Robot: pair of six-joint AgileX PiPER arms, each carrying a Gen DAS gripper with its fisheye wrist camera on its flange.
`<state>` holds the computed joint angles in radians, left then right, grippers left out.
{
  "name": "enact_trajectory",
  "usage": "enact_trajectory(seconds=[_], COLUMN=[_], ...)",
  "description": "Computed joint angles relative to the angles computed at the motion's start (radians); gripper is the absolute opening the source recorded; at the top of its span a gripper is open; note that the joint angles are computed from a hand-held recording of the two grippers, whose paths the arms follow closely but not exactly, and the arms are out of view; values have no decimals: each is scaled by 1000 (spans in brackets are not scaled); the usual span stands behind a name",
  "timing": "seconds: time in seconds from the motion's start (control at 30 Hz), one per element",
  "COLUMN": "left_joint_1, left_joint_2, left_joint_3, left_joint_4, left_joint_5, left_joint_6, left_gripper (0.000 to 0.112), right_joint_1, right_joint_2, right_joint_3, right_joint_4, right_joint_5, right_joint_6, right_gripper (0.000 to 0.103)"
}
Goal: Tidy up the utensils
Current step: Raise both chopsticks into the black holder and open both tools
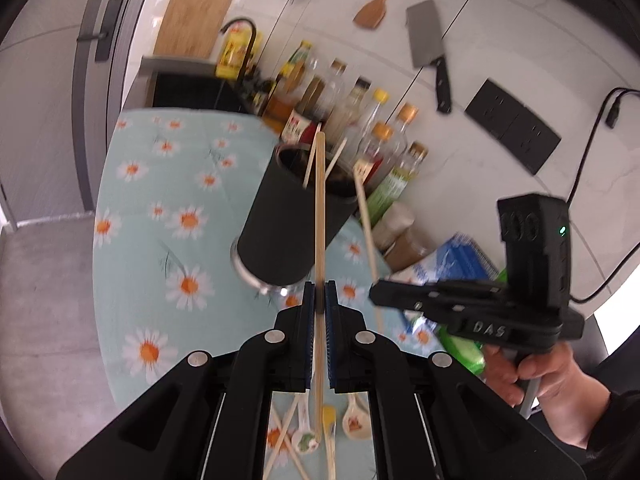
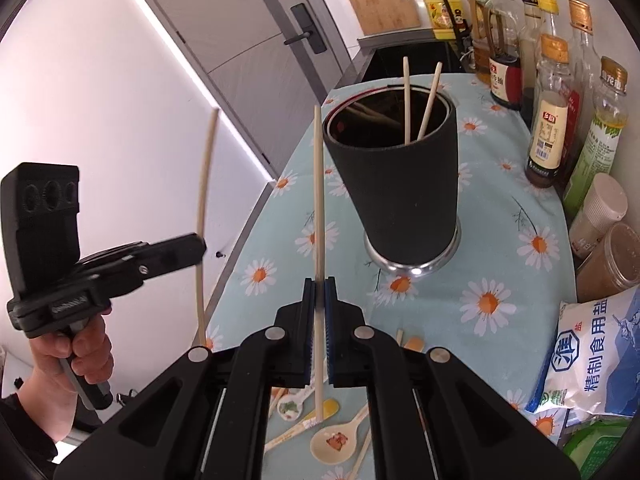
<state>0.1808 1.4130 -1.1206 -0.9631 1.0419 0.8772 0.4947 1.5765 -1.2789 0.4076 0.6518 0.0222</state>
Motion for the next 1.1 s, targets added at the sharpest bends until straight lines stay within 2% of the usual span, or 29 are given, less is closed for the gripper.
enact_trajectory(seconds=[0.2, 0.27, 0.4, 0.5, 0.6, 0.67, 0.87, 1.1], left_joint_1=[-16, -24, -74, -107, -136, -152, -168, -177], left_joint_2=[21, 26, 28, 62, 110, 140, 213, 284], left_joint_3=[-44, -42, -38, -74, -122, -160, -247, -342], left_joint_4=[-126, -208, -335, -360, -379, -381, -504, -539], left_joint_5=[-47, -76, -187, -242, -291, -319, -363, -382], left_joint_6=[93, 169, 307, 324, 335, 337, 414, 406], left_gripper=[4, 4, 4, 4, 4, 4, 4, 4], right_joint_1=[21, 20, 10, 6, 11, -10, -40, -51], right_joint_2=[10, 15, 27, 43, 59, 74, 112, 166], right_joint_3=[-69, -96, -141, -171, -198, -223, -286, -337], right_joint_4=[-114, -131, -154, -215, -348, -326, -407, -487], right_joint_5=[-61, -79, -130, -177, -216, -231, -290, -322], right_joint_6=[93, 104, 107, 146, 254, 241, 308, 401], right_gripper=[6, 6, 6, 6, 6, 6, 6, 6])
